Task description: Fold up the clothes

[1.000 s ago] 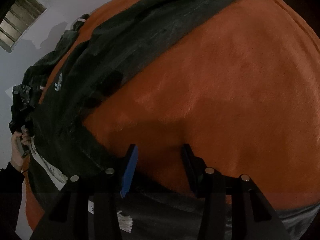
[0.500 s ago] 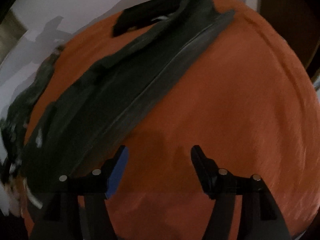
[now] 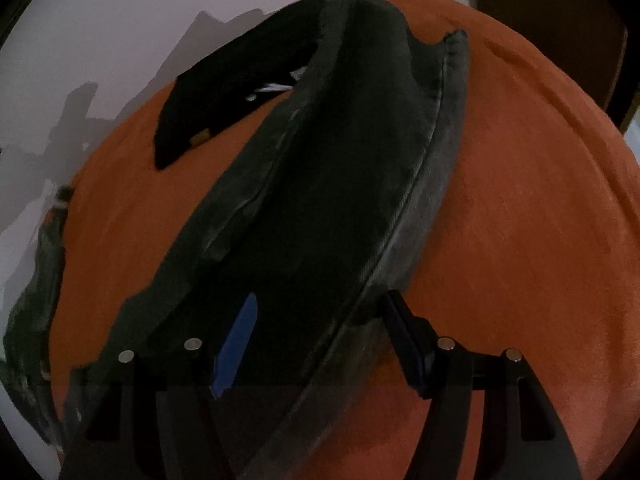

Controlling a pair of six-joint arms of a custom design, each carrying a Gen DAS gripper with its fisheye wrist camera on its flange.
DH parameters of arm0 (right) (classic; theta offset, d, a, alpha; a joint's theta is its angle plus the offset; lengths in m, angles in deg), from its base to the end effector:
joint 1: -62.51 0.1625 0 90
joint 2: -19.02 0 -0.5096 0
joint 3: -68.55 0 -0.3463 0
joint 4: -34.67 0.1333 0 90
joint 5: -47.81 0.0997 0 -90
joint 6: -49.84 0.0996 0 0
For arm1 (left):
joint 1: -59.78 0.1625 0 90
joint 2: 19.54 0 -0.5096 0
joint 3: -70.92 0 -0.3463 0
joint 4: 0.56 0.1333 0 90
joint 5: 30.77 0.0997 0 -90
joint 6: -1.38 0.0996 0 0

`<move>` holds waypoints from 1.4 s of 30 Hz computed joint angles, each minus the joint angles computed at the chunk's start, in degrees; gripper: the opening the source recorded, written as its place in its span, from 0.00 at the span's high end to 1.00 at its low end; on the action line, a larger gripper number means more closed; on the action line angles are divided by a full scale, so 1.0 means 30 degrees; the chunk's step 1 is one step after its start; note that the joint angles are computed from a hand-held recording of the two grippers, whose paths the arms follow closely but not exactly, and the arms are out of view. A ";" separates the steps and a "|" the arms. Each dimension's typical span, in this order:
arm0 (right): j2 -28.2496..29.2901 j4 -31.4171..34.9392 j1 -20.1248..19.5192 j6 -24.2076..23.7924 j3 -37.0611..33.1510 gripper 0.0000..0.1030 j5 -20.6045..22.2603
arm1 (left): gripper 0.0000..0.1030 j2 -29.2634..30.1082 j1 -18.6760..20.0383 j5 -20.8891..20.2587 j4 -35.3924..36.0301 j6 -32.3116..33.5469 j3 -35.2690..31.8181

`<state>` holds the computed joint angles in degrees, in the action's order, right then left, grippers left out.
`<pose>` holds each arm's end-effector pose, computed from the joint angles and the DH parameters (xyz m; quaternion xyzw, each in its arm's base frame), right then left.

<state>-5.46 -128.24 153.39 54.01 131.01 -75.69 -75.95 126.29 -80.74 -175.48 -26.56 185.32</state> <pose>0.0916 -0.8647 0.1496 -0.1127 -0.9106 0.2992 0.2620 -0.0537 -0.6188 0.2705 -0.1151 0.9100 -0.3415 0.2050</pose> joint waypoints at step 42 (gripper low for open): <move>-0.7090 -0.7560 -0.1220 0.2122 1.4486 0.87 0.4986 | 0.21 0.3530 -0.0839 -0.5330 0.0139 0.1901 -0.1721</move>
<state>-26.73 -150.92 149.74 60.37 174.47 -60.73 -65.36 123.78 -96.73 -175.06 -20.85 180.16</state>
